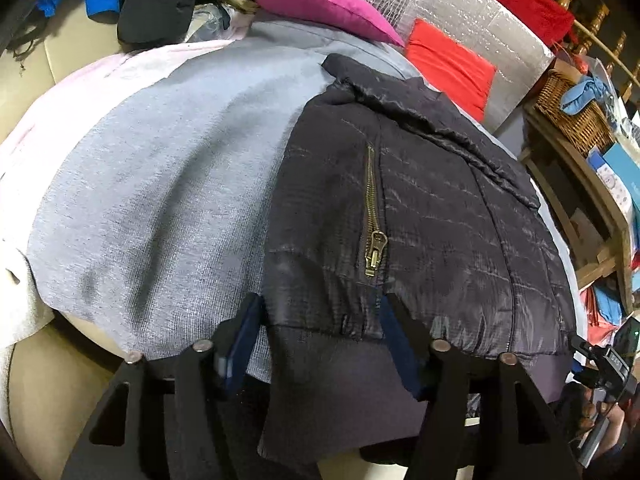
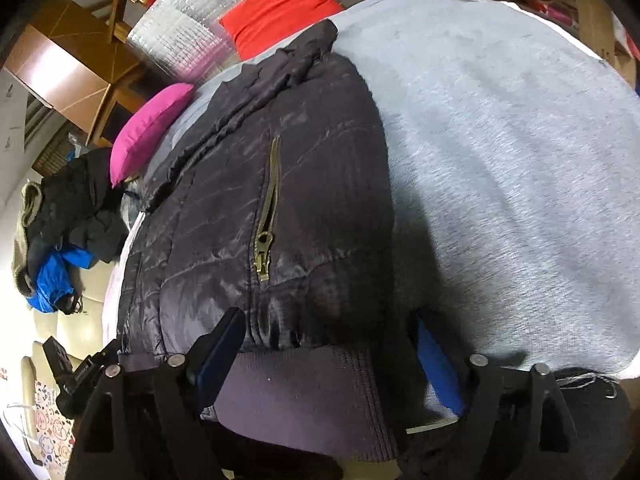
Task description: Fold large clothes
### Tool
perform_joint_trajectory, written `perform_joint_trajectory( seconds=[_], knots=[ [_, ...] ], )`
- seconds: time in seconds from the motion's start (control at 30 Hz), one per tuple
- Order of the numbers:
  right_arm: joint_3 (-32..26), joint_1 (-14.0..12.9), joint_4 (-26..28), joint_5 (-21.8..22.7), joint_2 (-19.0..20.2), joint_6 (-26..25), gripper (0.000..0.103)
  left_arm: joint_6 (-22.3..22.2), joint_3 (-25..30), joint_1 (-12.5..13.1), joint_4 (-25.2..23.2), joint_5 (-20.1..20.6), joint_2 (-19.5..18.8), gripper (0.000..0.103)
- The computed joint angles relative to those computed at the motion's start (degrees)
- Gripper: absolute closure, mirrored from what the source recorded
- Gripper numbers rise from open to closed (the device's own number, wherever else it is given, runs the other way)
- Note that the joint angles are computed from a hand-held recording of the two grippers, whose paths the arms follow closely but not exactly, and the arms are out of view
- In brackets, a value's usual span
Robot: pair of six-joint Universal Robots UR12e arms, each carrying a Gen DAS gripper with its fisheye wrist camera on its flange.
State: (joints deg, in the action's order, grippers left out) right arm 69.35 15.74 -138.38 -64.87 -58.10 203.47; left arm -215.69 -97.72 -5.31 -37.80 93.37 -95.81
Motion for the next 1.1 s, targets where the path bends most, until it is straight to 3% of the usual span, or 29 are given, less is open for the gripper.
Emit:
perform_joint_trajectory(
  seconds=[0.03, 0.07, 0.2, 0.3, 0.47, 0.63, 0.67, 0.7, 0.73, 0.77, 0.93, 0.97, 1.0, 1.07, 1.1],
  knots=[
    [-0.1, 0.1, -0.1, 0.3, 0.1, -0.2, 0.042, 0.4, 0.5, -0.3, -1.3, 1.4, -0.2, 0.068],
    [-1.0, 0.4, 2.3, -1.2, 0.3, -1.1, 0.060, 0.8, 0.8, -0.2, -2.6, 1.8, -0.4, 0.073],
    [-1.5, 0.2, 4.1, -0.9, 0.4, -2.3, 0.080, 0.0, -0.3, 1.1, -0.9, -2.0, 0.3, 0.086],
    [-1.6, 0.1, 3.9, -0.6, -0.4, -4.2, 0.086, 0.8, -0.2, 0.2, 0.4, -0.1, 0.8, 0.088],
    [-1.3, 0.1, 3.1, -0.8, -1.9, -5.1, 0.087, 0.0, -0.9, -0.2, 3.0, -0.1, 2.3, 0.086],
    [-0.7, -1.1, 3.2, 2.8, -0.6, 1.4, 0.072, -2.8, -0.9, 1.2, -1.2, -2.4, 1.4, 0.074],
    [0.0, -1.1, 1.9, 2.2, -0.7, 1.8, 0.051, -3.2, -1.1, 1.1, -0.3, -2.1, 1.4, 0.072],
    [0.4, -1.0, 1.1, 1.6, -0.8, 2.1, 0.020, -3.4, -1.3, 1.2, 0.4, -2.0, 1.4, 0.062],
    [0.8, -0.8, 0.0, 0.1, -1.0, 2.4, 0.019, -3.5, -1.3, 1.2, 0.7, -1.9, 1.3, 0.049],
    [1.0, -0.6, -0.7, -0.4, -1.1, 2.2, 0.019, -3.6, -1.2, 1.2, 0.7, -1.9, 1.2, 0.046],
    [0.1, -0.6, 0.1, -0.1, -0.3, 1.5, 0.019, -2.2, -0.2, 1.1, -0.2, -3.6, 0.0, 0.046],
    [-0.1, -0.6, 0.4, 0.7, -0.1, 1.5, 0.021, -2.0, 0.2, 0.8, -0.6, -3.2, -0.4, 0.046],
    [-0.4, -0.5, 0.4, 1.2, 0.2, 1.0, 0.034, -1.4, 0.5, 0.5, -1.0, -2.5, -0.6, 0.046],
    [-1.1, -0.1, 2.8, 0.0, 0.4, -1.2, 0.071, 0.2, 1.3, 0.2, -3.5, -1.3, -0.8, 0.075],
    [-1.3, 0.0, 3.5, -0.4, 0.4, -1.6, 0.078, 1.1, 1.2, 0.4, -3.5, -1.9, -0.7, 0.083]
  ],
)
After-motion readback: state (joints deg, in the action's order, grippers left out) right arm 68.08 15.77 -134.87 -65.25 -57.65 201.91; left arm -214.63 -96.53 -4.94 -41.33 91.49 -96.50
